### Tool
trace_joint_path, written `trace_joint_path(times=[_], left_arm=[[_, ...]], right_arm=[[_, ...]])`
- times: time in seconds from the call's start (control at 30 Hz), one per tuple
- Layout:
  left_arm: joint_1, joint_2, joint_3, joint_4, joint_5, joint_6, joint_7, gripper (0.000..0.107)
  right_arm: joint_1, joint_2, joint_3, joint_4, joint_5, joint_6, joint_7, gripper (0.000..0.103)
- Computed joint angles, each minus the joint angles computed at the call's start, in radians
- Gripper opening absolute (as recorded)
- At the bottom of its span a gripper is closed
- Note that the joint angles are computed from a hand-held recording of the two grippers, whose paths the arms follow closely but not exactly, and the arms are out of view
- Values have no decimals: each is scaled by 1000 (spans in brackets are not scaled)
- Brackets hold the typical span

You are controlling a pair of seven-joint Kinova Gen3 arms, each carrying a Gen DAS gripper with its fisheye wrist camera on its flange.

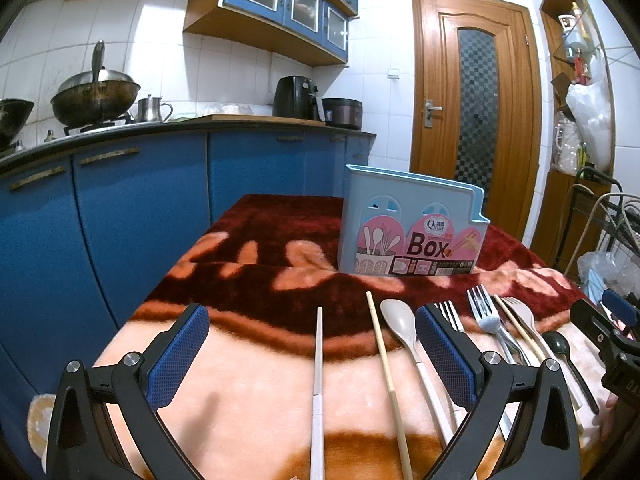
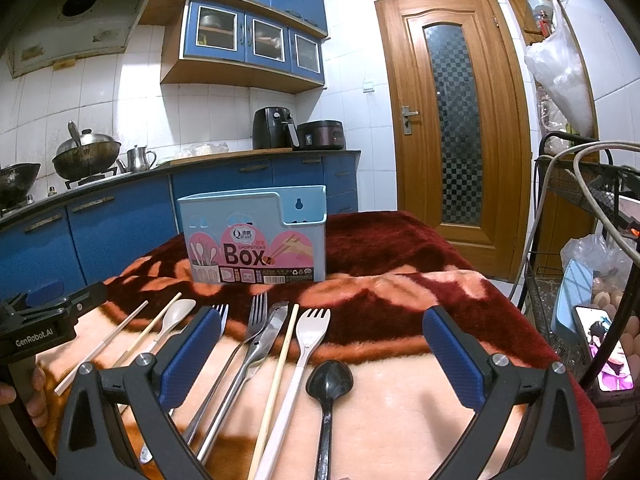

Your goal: Organize utensils

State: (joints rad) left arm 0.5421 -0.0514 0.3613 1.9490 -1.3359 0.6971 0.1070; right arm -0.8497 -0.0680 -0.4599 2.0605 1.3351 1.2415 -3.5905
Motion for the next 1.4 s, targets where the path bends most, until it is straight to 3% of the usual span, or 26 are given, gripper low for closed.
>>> trace_joint_path(times=[0.17, 0.33, 0.4, 0.5, 0.73, 0.8, 0.87, 0.93, 1.03, 1.13, 1.27, 1.4], left_arm=[[6, 15, -1, -28, 48, 15, -65, 102], [0, 15, -15, -79, 192, 11, -254, 102], [-7, 18, -28, -105, 267, 9, -335, 102], [-21, 24, -51, -147, 389, 13, -457, 102], [-42, 50, -84, -242, 611, 75, -742, 102], [-84, 71, -47, -283, 662, 133, -823, 102], [-174, 85, 35, -312, 706, 174, -905, 102], [-210, 98, 60, -344, 750, 211, -986, 101], [-219, 128, 51, -411, 837, 277, -1108, 98], [-179, 161, -22, -482, 944, 345, -1230, 82], [-103, 213, -155, -581, 1104, 443, -1369, 59], [-119, 254, -164, -650, 1222, 513, -1490, 52]], right_arm=[[192, -41, -115, -12, -41, -104, 72, 103], [422, -135, -181, -46, -229, -305, 267, 103], [456, -155, -161, -58, -311, -359, 348, 103], [370, -152, -51, -92, -402, -346, 470, 103], [46, -95, 252, -247, -582, -146, 755, 100], [-46, -75, 342, -299, -637, -76, 836, 96], [-127, -62, 435, -343, -697, -27, 917, 88], [-165, -46, 498, -381, -761, 3, 999, 82], [-119, -16, 518, -440, -882, 26, 1121, 81], [4, 16, 477, -496, -1004, 48, 1237, 68], [189, 57, 320, -555, -1053, 99, 1314, 56], [368, 95, 216, -589, -1181, 102, 1395, 54]])
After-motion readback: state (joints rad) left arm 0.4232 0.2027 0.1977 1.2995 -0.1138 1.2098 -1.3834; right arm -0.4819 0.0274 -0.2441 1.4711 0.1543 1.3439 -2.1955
